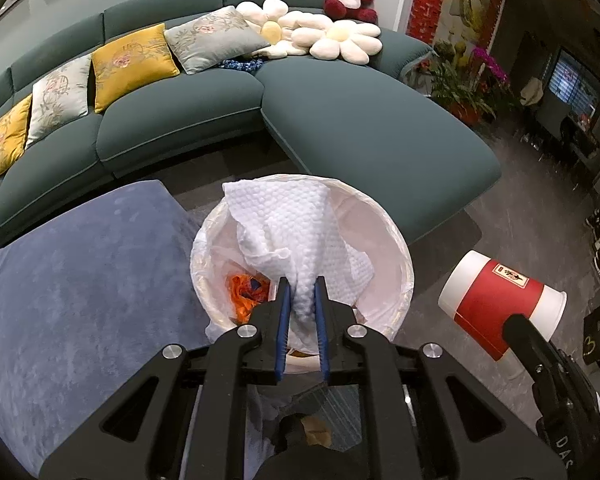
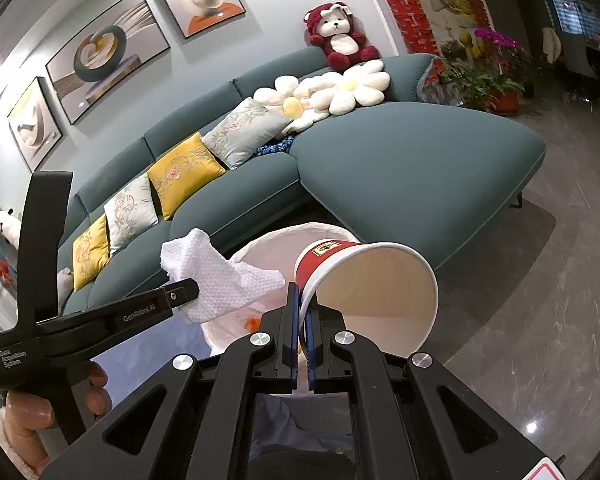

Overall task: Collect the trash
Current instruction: 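Carry both held items over the wastebasket and open the left gripper, then open the right gripper over the wastebasket to drop the red cup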

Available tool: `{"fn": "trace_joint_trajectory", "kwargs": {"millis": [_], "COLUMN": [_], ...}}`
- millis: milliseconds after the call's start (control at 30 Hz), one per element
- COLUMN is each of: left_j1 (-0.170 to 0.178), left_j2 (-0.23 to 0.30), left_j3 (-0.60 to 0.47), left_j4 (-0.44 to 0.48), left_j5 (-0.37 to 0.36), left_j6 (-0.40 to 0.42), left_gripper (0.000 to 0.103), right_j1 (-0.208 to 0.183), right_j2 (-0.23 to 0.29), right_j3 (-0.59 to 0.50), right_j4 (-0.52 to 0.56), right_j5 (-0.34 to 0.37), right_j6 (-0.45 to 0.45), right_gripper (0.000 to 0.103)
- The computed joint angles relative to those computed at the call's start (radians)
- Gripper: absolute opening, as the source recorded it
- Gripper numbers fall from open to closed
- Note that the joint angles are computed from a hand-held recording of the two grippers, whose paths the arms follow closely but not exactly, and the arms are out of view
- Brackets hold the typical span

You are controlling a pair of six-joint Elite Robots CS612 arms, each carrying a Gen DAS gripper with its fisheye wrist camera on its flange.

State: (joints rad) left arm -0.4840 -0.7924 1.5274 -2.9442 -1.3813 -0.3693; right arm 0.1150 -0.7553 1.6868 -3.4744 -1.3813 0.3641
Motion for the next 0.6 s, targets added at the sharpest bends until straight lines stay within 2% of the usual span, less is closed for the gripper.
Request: {"fn": "trace_joint_trajectory", "kwargs": {"millis": [267,333,400,433,600], "left_j1": [-0.005,-0.007,-0.010,-0.011,-0.005], "left_j2": [0.012,0.013,0.013,0.014,0.015], "left_j3": [-0.011,-0.013,-0.012,-0.013,-0.017], "left_j4": [-0.011,-0.015,-0.021,-0.025,-0.020], "left_j5": [0.012,0.022,0.046,0.055,0.057], "left_j6": [0.013,0.014,0.007,0.002,-0.011], "left_gripper": [0.015,0.023,0.047,0.051,0.054], "right_j1": [-0.010,-0.013,-0.010,-0.011,-0.003], "right_j2": [0.007,0.009,0.009,0.009,0.008], "right_j3": [-0.003,-0.005,-0.007,-0.008,-0.006], "right_j4": [0.000,-0.002,-0.001,0.000,0.003], "right_j5": [0.007,0.010,0.008,0.009,0.007], "right_j6": [0.006,0.008,0.009,0.007,0.009], "right_gripper": [0.004,0.004,0.004,0.004,0.004]}}
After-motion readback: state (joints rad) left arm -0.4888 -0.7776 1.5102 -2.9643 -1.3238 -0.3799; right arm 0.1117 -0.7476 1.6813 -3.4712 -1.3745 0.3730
